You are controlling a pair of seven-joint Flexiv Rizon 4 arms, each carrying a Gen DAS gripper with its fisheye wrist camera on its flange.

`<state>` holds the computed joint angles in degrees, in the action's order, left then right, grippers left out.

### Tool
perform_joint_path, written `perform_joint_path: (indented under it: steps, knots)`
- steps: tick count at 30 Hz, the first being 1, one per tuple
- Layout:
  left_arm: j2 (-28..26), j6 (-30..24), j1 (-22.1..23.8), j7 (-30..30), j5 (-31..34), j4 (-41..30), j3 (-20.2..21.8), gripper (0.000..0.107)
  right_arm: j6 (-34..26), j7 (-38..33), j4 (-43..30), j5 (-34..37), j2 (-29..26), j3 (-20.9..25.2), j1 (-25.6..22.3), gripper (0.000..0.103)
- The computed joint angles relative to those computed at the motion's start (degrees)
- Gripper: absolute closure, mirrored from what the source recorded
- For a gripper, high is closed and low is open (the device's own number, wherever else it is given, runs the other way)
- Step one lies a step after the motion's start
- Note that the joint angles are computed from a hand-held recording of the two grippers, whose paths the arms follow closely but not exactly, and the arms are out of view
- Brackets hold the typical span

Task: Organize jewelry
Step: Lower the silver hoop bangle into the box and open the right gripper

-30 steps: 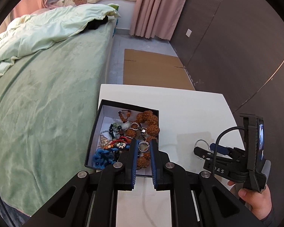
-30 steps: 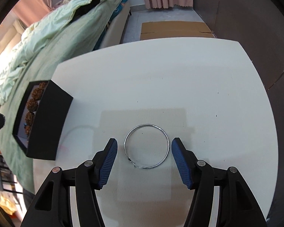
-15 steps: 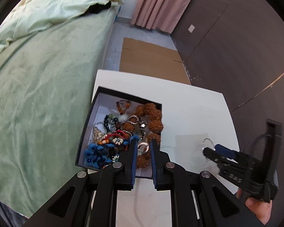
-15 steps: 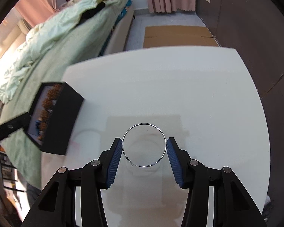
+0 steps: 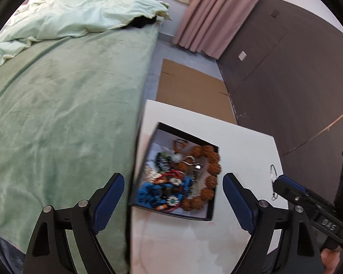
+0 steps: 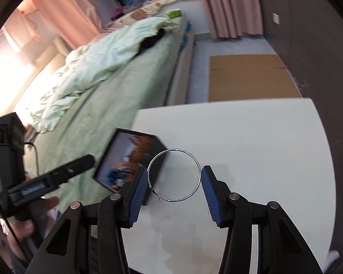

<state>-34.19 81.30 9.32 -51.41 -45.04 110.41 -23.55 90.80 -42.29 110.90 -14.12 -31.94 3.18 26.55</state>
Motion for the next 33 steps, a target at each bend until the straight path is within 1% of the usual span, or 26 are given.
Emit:
perform_joint_path:
  steps: [4,11,13,15,16,17,18,19,20,24,27,28,30,33]
  knots:
    - [0.5,-0.4,0.6,-0.4,0.3,0.1,1.2,0.019,-0.9,-2.2,-3.9,0.0,-2.0,4.1,-2.2,0.054]
    - [1.2,0.7,3.4,1.4,-2.2,1.5,-0.2,0.019,-1.7,-6.1,-10.0,2.3,-6.1,11.1,-5.5,0.053]
    - [1.3,0.7,3.7,1.8,-2.7,1.6,-0.2,0.019,-1.0,-7.6,-11.6,3.1,-7.3,13.3,-6.6,0.053]
    - [1.6,0.8,4.3,2.6,-3.8,2.0,-0.8,0.019,0.5,-9.6,-13.0,3.9,-8.8,16.6,-8.5,0.053]
    - [1.8,0.9,4.6,3.1,-4.5,2.3,-1.2,0.019,1.1,-11.2,-14.1,4.3,-10.2,19.8,-10.6,0.048]
    - [1.9,1.0,4.9,3.8,-5.1,2.5,-1.5,0.019,1.1,-12.3,-14.8,4.6,-11.2,22.5,-12.4,0.034]
    - [2.1,1.1,4.9,4.3,-5.6,2.6,-1.6,0.019,0.8,-12.6,-15.2,5.2,-11.6,23.8,-13.1,0.027]
    - [2.3,1.1,5.0,4.8,-6.2,2.8,-1.8,0.019,1.0,-12.6,-15.1,5.6,-11.5,23.5,-12.8,0.013]
    - [2.4,1.2,5.1,5.5,-7.0,3.0,-2.1,0.019,1.4,-12.6,-14.6,6.0,-11.1,23.0,-12.3,0.007]
    - [3.1,1.8,5.4,8.7,-11.0,3.9,-3.5,0.019,3.1,-10.7,-11.1,7.8,-8.8,19.6,-10.2,0.007]
    - [3.8,1.9,4.8,11.5,-14.5,4.4,-3.8,0.019,5.5,-7.9,-7.1,8.9,-6.0,14.7,-7.0,0.007]
    - [4.2,1.8,4.3,12.3,-15.5,4.6,-3.6,0.019,6.5,-7.2,-5.8,9.1,-5.3,14.0,-6.6,0.007]
    - [4.9,1.6,3.4,14.5,-17.8,4.8,-3.3,0.019,7.9,-5.4,-2.8,9.6,-3.4,11.1,-4.6,0.007]
    - [6.2,1.9,2.1,18.1,-22.4,5.5,-3.6,0.019,9.5,-2.7,2.1,10.2,-0.1,5.2,0.1,0.007]
